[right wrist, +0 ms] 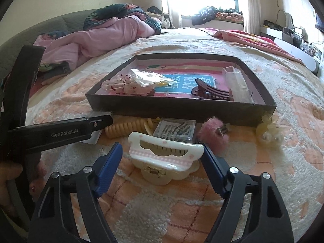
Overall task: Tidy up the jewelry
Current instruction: 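Grasp white card in clear sleeve with left tool while right tool grasps white claw clip, then lower card into pink box with left tool while right tool places claw clip there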
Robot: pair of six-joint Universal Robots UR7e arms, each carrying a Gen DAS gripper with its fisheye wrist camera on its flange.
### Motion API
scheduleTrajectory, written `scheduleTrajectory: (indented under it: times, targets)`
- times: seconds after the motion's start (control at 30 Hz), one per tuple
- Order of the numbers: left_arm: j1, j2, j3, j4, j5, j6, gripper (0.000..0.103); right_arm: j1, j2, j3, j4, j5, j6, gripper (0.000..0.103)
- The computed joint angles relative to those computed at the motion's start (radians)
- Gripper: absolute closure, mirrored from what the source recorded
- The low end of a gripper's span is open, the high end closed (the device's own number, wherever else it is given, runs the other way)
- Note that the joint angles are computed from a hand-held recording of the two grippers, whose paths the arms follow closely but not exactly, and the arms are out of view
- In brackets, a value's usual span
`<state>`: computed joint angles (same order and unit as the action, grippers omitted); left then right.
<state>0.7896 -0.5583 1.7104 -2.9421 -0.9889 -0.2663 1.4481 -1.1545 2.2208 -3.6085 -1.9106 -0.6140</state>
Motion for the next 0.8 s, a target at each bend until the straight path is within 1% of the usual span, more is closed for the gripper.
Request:
scheduleTrajectory:
  times: [0.1,0.17,0.4,0.63,0.8]
  targets:
    - [-0.001,-0.003,0.003,0.004,0.001,-0.003,0.069,-0.003,0.005,-0.001,-0.016,-0.004,-0.003,0.036]
    - [-0.004,-0.008,0.008,0.007,0.004,-0.004,0.070,-0.006,0.001,0.000,-0.011,0.002,0.002,0.036]
    - [-0.010,-0.027,0.036,-0.012,0.002,-0.005,0.072,-0.009,-0.006,0.012,-0.016,0.009,-0.006,0.037]
    - [-0.032,-0.044,0.062,-0.044,0.009,0.010,0.072,-0.011,-0.041,0.042,-0.003,0.018,-0.004,0.037]
    - [-0.048,-0.050,0.073,-0.070,0.016,0.032,0.072,-0.011,-0.064,0.063,-0.028,0.019,-0.020,0.037]
